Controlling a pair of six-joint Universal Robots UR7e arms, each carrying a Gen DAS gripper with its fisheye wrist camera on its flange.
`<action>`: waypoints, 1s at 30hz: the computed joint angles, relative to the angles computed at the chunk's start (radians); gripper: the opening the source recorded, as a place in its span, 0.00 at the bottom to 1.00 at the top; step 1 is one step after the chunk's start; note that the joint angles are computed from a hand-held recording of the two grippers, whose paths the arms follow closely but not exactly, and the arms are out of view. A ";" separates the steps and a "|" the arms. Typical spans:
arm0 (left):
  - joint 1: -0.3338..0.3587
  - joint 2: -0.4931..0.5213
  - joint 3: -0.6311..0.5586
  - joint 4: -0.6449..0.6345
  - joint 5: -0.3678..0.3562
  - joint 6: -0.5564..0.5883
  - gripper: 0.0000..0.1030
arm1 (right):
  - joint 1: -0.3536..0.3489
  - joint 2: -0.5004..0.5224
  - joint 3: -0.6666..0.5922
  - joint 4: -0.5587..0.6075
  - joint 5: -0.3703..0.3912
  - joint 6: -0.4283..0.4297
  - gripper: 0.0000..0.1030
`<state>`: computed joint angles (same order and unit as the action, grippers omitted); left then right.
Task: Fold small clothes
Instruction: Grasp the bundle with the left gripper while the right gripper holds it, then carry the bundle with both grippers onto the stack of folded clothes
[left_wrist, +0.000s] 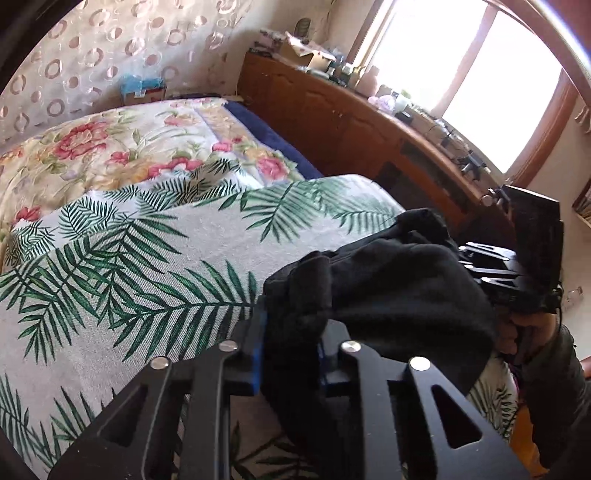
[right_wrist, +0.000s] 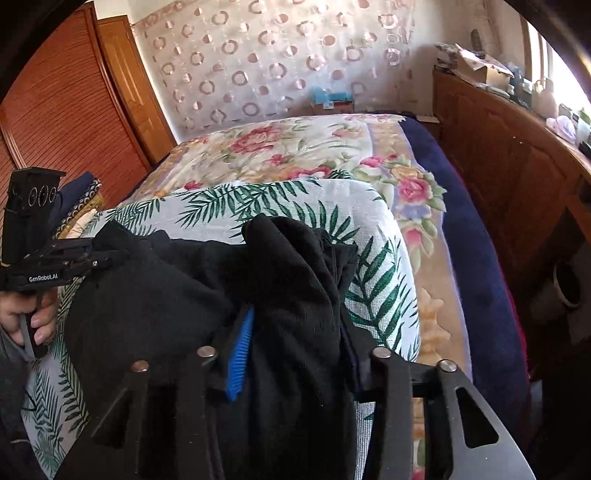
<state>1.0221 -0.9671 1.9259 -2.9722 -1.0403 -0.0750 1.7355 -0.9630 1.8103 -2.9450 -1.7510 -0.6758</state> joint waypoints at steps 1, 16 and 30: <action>-0.012 -0.009 0.018 -0.030 0.008 0.008 0.18 | 0.000 -0.006 0.004 0.005 0.009 -0.010 0.24; -0.260 -0.418 0.414 -0.313 0.295 -0.023 0.17 | 0.138 -0.038 0.059 -0.154 0.238 -0.103 0.19; -0.409 -0.919 0.685 -0.191 0.777 -0.176 0.17 | 0.397 0.352 -0.470 0.156 0.291 -0.200 0.19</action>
<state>0.6128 -1.8862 2.6110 -3.1627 -0.2638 -0.2510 2.1330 -0.6107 1.3407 -2.7888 -1.4603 -0.8760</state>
